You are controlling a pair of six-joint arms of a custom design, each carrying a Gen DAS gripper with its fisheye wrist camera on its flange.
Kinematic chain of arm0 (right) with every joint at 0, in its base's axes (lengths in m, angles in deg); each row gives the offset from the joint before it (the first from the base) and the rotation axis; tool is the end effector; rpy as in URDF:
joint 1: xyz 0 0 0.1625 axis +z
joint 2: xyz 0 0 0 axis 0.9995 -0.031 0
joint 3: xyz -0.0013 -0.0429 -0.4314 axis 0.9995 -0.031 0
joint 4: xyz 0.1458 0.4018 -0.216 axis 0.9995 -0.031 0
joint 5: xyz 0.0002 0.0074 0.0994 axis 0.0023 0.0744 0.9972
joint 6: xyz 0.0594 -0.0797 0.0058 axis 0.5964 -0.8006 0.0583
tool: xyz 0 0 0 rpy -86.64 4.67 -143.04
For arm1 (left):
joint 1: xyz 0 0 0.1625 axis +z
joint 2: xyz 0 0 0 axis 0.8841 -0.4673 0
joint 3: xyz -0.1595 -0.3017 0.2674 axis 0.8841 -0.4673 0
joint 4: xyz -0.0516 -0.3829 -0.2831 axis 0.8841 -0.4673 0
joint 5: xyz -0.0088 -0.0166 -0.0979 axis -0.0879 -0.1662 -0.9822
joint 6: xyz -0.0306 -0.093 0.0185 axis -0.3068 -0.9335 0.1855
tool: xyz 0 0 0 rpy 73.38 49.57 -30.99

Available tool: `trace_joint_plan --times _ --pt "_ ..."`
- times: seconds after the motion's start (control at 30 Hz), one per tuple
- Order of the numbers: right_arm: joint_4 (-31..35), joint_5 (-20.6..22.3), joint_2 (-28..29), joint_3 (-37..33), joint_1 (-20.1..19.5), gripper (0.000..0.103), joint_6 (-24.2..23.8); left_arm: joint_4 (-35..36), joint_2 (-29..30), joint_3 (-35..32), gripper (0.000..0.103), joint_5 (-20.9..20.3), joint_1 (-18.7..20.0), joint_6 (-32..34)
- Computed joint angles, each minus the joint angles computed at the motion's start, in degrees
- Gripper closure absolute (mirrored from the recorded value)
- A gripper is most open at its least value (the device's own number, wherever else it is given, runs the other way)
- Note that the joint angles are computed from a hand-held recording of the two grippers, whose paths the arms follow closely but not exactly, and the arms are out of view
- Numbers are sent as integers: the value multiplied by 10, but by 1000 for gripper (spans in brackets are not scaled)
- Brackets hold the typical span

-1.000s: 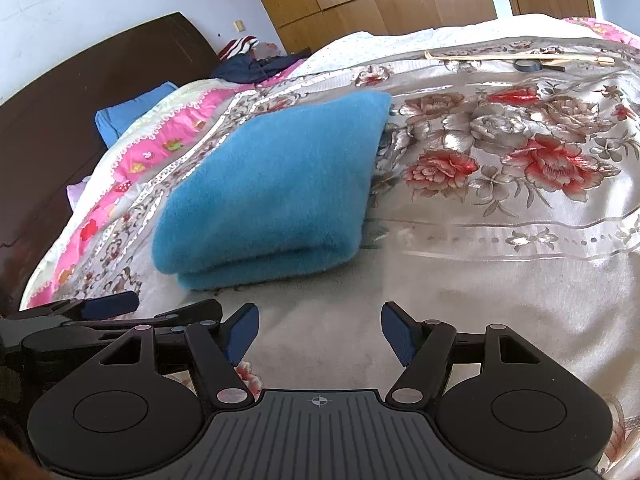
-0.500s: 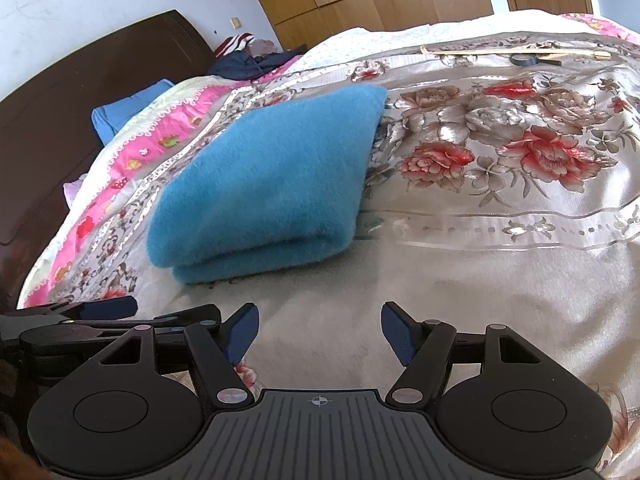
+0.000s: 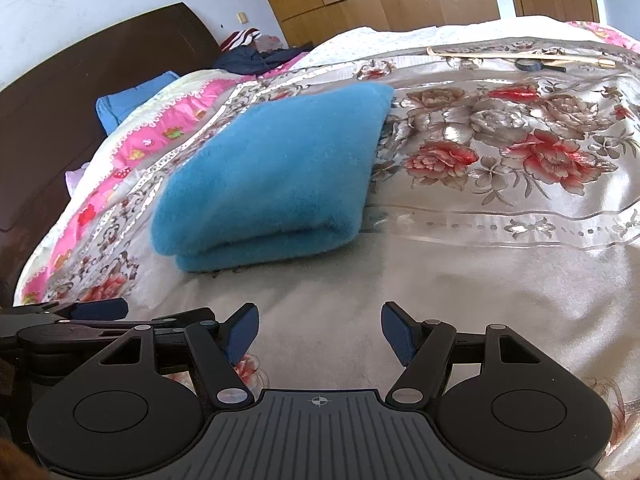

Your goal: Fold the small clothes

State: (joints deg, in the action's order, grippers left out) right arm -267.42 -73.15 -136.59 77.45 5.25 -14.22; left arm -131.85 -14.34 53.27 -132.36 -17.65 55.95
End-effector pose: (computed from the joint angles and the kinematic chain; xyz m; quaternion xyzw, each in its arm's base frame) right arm 0.0983 -0.3571 0.0931 -0.0763 -0.8333 0.4753 0.2719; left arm -0.2088 -0.4782 0.0056 0.3799 0.8589 -0.2138 0.2689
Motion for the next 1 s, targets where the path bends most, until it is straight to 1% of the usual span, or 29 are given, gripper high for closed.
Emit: trace_joint_plan --times 0.17,0.37,1.0 --pt "4 -9 2 -1 3 34 -2 -1 2 1 0 6 -2 6" --pt "4 -24 7 -5 10 34 -3 25 -6 1 0 3 0 -13" --pt "19 -39 6 -7 12 33 10 49 -5 -6 0 2 5 -17"
